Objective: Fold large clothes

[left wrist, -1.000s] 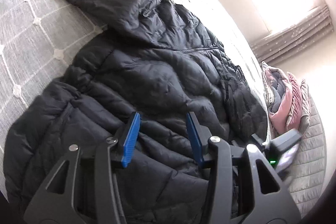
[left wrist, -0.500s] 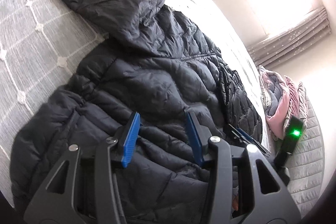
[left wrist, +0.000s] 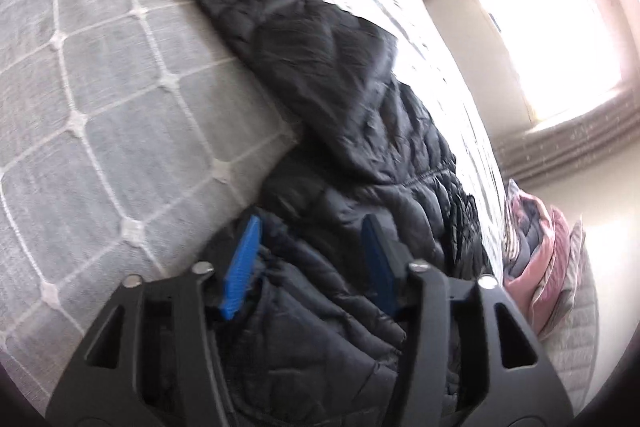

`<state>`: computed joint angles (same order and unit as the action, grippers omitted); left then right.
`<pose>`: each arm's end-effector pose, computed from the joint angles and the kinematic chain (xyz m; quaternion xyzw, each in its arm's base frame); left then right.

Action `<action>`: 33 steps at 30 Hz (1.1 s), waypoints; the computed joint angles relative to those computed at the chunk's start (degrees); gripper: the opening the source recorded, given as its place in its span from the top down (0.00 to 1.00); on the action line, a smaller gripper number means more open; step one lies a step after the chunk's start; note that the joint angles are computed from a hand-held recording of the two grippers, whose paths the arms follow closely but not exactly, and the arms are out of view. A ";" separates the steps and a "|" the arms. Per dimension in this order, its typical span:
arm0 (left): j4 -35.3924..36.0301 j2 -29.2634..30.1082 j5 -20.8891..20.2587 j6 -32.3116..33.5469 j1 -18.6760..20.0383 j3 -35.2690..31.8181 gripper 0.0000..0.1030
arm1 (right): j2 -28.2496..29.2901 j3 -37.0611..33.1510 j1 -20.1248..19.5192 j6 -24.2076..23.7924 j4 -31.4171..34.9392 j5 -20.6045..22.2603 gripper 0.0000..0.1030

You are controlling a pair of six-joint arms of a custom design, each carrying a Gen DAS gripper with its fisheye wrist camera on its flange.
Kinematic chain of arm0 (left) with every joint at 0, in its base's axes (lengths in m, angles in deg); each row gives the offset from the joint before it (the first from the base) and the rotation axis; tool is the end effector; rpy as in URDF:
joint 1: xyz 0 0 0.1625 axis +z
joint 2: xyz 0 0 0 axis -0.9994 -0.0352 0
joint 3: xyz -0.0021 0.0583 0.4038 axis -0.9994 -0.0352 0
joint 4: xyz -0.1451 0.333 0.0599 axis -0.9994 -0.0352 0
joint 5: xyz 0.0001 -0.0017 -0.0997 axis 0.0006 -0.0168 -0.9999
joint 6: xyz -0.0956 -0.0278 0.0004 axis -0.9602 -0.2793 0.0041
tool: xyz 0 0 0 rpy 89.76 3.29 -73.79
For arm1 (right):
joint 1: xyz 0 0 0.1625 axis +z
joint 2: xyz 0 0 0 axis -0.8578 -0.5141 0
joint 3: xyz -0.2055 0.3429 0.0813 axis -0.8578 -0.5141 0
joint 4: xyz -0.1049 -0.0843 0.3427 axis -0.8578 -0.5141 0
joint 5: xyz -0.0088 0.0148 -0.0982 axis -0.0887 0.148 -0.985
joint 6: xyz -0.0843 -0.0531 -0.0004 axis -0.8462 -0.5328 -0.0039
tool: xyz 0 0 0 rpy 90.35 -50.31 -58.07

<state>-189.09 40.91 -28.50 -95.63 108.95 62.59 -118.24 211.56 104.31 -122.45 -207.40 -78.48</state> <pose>-0.2818 -0.3291 0.0103 -0.2250 0.8871 -0.3946 0.0815 -0.0476 -0.2624 0.4492 0.1703 -0.9375 0.2420 0.1834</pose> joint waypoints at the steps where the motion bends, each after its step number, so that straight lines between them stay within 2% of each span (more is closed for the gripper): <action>1: -1.36 -0.02 -0.07 -0.24 -0.03 0.76 0.44 | -1.46 -0.04 -4.80 -3.17 1.80 3.44 0.21; 2: -1.86 -0.28 -0.19 -0.47 0.03 1.35 0.44 | -2.94 0.11 -10.72 -7.10 3.52 7.92 0.21; 3: -0.83 -0.96 -0.06 -1.18 0.01 1.88 0.44 | -3.63 0.06 -14.83 -9.32 4.83 10.99 0.21; 5: 2.09 -2.69 0.51 -3.52 -0.14 3.16 0.43 | -3.04 -0.54 -19.42 -8.86 5.34 12.57 0.21; 7: 1.58 -4.45 1.18 -4.98 -0.03 5.44 0.42 | -0.61 -2.12 -19.39 -7.09 5.17 11.58 0.21; 10: 1.90 -7.99 2.43 -7.54 0.99 8.66 0.32 | -0.30 -3.01 -21.58 -7.59 5.10 14.36 0.21; 12: 0.87 -10.42 2.28 -8.13 2.37 10.70 0.24 | 0.77 -3.30 -21.79 -6.41 3.86 14.57 0.21; 15: -6.04 -12.88 -0.15 -3.41 6.92 12.34 0.23 | 2.87 -3.19 -20.60 -4.33 1.49 12.38 0.21; 17: -6.09 -14.80 -0.12 0.81 9.66 11.75 0.23 | 3.40 -2.60 -18.97 -3.85 -0.34 10.44 0.21; 21: 5.29 -18.43 4.90 1.96 13.87 7.59 0.23 | 1.81 -1.28 -18.58 -6.65 -0.56 11.13 0.21; 24: 16.97 -18.71 6.67 5.64 17.78 1.00 0.23 | 1.37 -1.44 -18.72 -7.68 0.64 11.70 0.21; 26: 22.26 -18.54 7.93 5.26 20.54 -1.95 0.23 | 1.50 -1.42 -18.54 -7.76 0.08 11.55 0.21; 28: 21.98 -18.06 9.68 5.08 22.04 -3.00 0.23 | 2.04 -1.60 -18.24 -7.07 -0.76 11.25 0.21; 30: 24.95 -17.20 12.90 4.76 23.05 -5.28 0.23 | 2.85 -2.00 -17.87 -5.85 -1.68 10.87 0.21; 31: 27.15 -16.78 14.25 4.84 23.30 -6.40 0.26 | 3.24 -2.14 -17.65 -5.20 -2.29 10.61 0.21; 32: 31.35 -16.28 15.30 4.52 23.70 -8.20 0.40 | 3.63 -2.28 -17.40 -4.65 -2.96 10.29 0.21; 33: 36.82 -15.67 15.92 3.92 24.26 -10.37 0.67 | 3.92 -2.35 -17.22 -4.35 -3.62 10.06 0.21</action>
